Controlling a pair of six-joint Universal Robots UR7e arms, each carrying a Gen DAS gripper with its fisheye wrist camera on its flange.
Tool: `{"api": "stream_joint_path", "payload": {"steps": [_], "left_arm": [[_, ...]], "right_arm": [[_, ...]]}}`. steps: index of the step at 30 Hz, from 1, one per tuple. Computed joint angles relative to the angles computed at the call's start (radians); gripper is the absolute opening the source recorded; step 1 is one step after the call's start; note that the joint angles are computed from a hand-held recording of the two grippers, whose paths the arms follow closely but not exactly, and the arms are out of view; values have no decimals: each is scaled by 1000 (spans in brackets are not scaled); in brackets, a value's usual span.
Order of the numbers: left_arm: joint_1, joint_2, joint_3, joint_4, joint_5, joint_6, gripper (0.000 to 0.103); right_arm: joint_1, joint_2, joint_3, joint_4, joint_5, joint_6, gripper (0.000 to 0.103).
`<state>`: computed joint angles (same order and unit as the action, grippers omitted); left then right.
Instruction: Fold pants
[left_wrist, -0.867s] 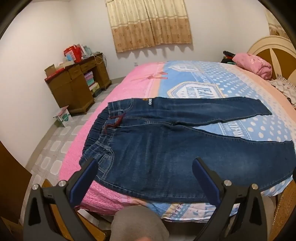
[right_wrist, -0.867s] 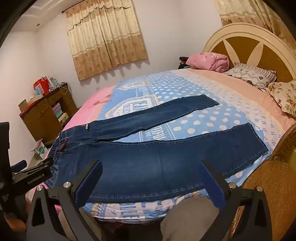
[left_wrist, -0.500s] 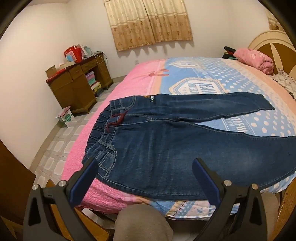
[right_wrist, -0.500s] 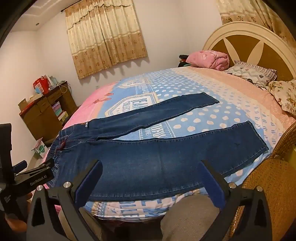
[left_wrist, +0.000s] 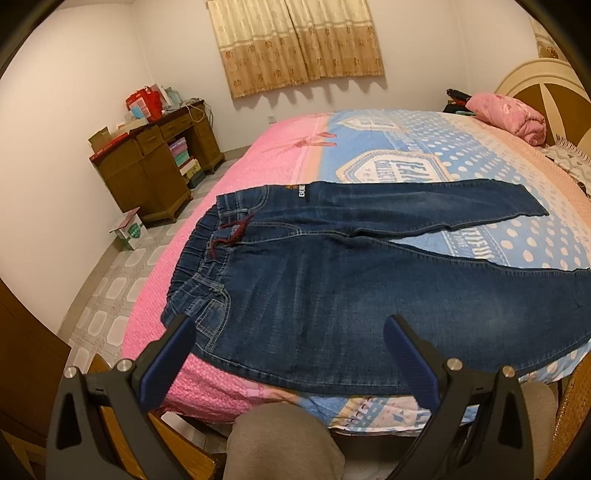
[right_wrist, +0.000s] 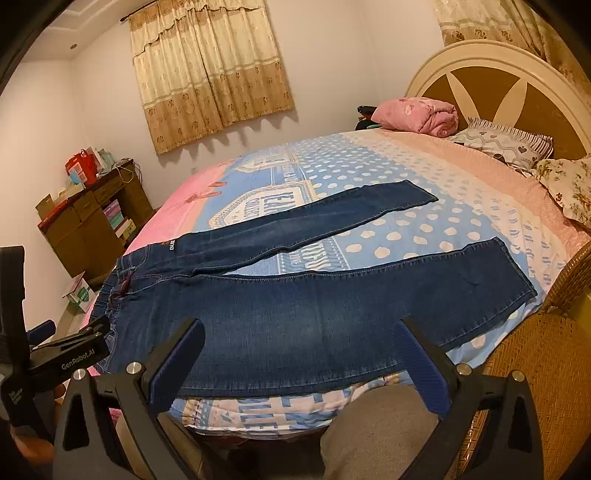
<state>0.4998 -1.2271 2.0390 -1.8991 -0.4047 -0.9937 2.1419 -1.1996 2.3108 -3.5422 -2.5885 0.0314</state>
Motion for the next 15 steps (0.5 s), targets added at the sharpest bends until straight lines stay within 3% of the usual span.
{"api": "stream_joint_path", "payload": {"steps": [15], "left_arm": [[5, 0, -3, 15, -12, -12, 103]], "right_arm": [[-15, -11, 13, 15, 11, 27, 102]]}}
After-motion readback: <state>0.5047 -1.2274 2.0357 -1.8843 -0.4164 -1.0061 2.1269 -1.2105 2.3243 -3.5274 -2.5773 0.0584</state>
